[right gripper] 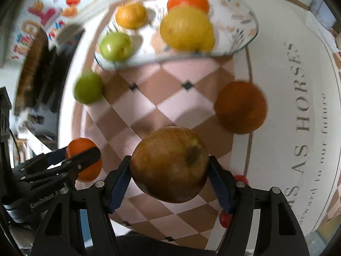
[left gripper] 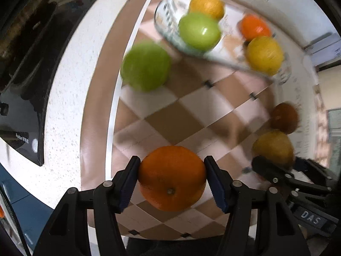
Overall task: Organize fruits
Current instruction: 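Place the orange on the plate with the left tool while the right tool places the pear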
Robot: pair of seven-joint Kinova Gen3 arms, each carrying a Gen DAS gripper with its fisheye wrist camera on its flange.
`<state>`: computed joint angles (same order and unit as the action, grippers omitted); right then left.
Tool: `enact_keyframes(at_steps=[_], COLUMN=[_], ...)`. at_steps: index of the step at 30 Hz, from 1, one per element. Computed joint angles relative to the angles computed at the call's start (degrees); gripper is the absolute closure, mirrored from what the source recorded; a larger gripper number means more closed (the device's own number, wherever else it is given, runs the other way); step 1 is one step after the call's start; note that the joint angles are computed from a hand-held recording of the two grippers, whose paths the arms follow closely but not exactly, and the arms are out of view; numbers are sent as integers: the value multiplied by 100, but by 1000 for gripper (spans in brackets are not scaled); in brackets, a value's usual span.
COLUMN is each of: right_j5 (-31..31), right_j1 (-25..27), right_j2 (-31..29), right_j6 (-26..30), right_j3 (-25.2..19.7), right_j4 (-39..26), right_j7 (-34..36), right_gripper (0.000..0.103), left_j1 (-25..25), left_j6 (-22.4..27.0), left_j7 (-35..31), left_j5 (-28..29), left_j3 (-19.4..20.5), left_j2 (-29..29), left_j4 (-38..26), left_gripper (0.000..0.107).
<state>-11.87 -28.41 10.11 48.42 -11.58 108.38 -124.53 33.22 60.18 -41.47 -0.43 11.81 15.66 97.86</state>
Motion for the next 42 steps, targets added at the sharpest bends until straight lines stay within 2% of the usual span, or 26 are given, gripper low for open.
enact_keyframes(at_steps=[5, 9, 15, 22, 29, 31, 32, 33, 37, 42], right_j5=[-276, -70, 96, 114, -215, -311, -299, -268, -113, 527], right_j1=[457, 790, 1174, 1354, 1542, 1592, 1577, 1549, 1426, 999], right_j2=[-395, -213, 647, 1275, 1623, 1588, 1571, 1547, 1456, 1287], right_j6=[130, 282, 459, 802, 928, 861, 842, 859, 996, 1311], right_j3=[210, 438, 611, 614, 544, 529, 545, 568, 628, 716], right_j4=[-267, -810, -1546, -2054, -2161, -2099, -2099, -2112, -2196, -2370], right_j7=[337, 425, 541, 694, 763, 816, 804, 763, 589, 247], right_gripper=[31, 31, 31, 31, 28, 12, 11, 11, 8, 8], left_j1=[-246, -419, -737, -1247, -1363, -1350, -1343, -1334, -1298, -1101], left_j6=[250, 523, 989, 1464, 1820, 1764, 1749, 1730, 1667, 1589], left_j7=[-319, -574, -1052, -1398, -1514, -1552, -1557, -1552, -1516, -1434], left_j5=[56, -143, -308, 325, 646, 648, 646, 639, 614, 343], left_j3=[-28, -152, -423, -520, -529, -549, -558, -571, -592, -656], left_j2=[-219, -2, 892, 1881, 2300, 2272, 2261, 2239, 2138, 1827], left_j4=[-758, -1515, -2530, -3309, -3656, -3608, -3597, -3578, -3491, -3222], left_gripper=[48, 48, 48, 48, 46, 33, 20, 17, 16, 16])
